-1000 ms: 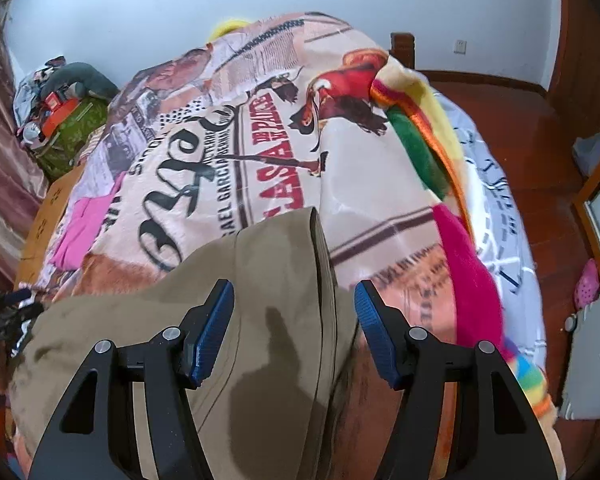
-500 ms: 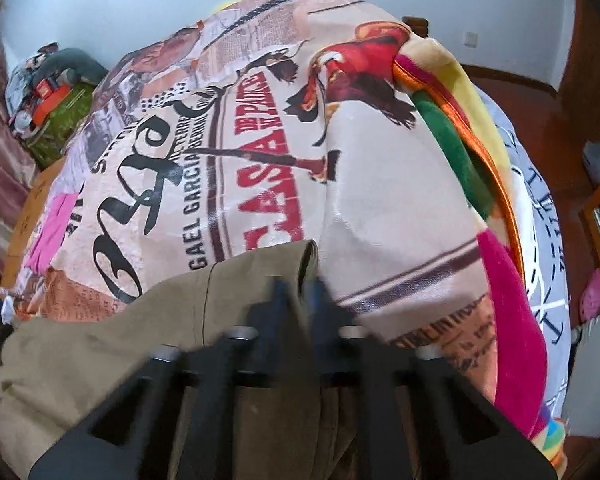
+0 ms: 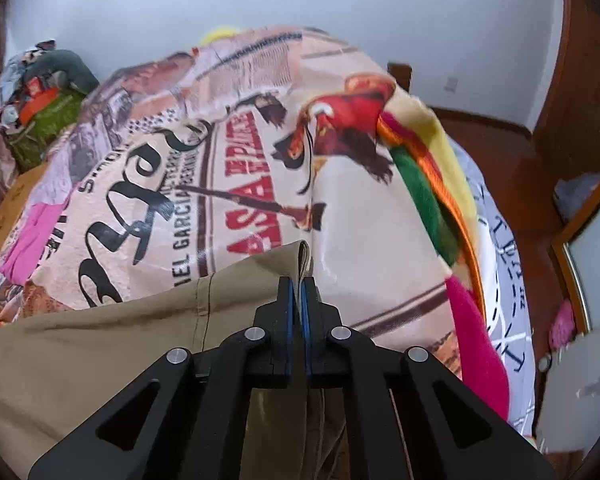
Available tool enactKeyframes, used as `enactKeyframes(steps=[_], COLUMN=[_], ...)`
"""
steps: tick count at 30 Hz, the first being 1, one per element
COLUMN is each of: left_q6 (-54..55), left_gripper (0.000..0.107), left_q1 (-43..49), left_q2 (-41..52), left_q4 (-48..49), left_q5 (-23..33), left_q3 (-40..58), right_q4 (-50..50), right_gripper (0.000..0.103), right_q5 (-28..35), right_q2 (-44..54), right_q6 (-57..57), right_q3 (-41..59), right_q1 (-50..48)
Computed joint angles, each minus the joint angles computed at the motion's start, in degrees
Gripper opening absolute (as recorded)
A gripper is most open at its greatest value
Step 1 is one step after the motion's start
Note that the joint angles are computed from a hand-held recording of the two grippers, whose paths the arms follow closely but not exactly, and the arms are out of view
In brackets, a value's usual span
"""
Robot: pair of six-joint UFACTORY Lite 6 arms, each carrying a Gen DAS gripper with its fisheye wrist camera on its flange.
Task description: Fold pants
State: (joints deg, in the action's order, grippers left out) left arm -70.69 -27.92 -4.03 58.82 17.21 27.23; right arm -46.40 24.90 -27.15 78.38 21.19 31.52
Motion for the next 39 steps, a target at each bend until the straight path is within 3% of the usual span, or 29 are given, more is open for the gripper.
enactKeyframes(steps=[3,6,7,11,13,17,23,29,32,35,39], left_q6=[3.1,13.8,16.3,31.5,34.2,33.4,33.8,30.9,32.7,40.5,39.5], left_gripper=[0.070,0.070,0.070,0.079,0.081,0.089,0.092,0.092,0.094,0.096,0.097], left_q1=[-0.6,0.5,0.4,-0.6,-2.4,-8.1,-14.1,-15.9,-14.1,-10.9,-10.5], left_q2=[-3.1,-7.8,-9.3,-16.5,-18.2,-18.4,-10.9,0.2,3.5,2.0,-1.0], left_q4=[-2.0,-11.9,-14.4,-30.2,-33.5,-34.0,-35.5,-33.0,-34.3,-42.5,-42.5], left_q5=[2.5,2.9,3.3,4.7,5.8,7.7,7.0,4.0,1.6,-0.7,-0.6], left_q3=[-0.9,-1.6,-1.7,-1.1,0.0,3.6,8.7,10.4,9.2,6.9,4.4], right_q4=[7.1,14.8,14.2,13.2,13.0,13.7,18.8,29.7,37.5,32.2,29.6], right_gripper=[0.010,0.026,0.034,0.049,0.057,0.063,0.069,0.069,0.069,0.069,0.071], right_q5=[4.2,9.6,11.5,19.2,20.4,17.0,4.3,-5.4,-7.8,-6.4,-4.0], right_q2=[-5.3,-12.7,-13.7,-16.5,-15.6,-11.3,0.1,12.5,16.0,16.8,13.9], right_q6=[-5.9,-12.2,-10.7,-5.3,-2.4,1.7,2.3,-7.2,-14.9,-8.4,-4.1], right_q3=[0.4,1.5,2.0,5.8,7.3,9.5,11.1,12.7,12.3,11.8,10.8], right_q1=[1.3,4.3,6.7,19.5,24.5,30.0,30.5,30.1,30.2,33.2,35.2])
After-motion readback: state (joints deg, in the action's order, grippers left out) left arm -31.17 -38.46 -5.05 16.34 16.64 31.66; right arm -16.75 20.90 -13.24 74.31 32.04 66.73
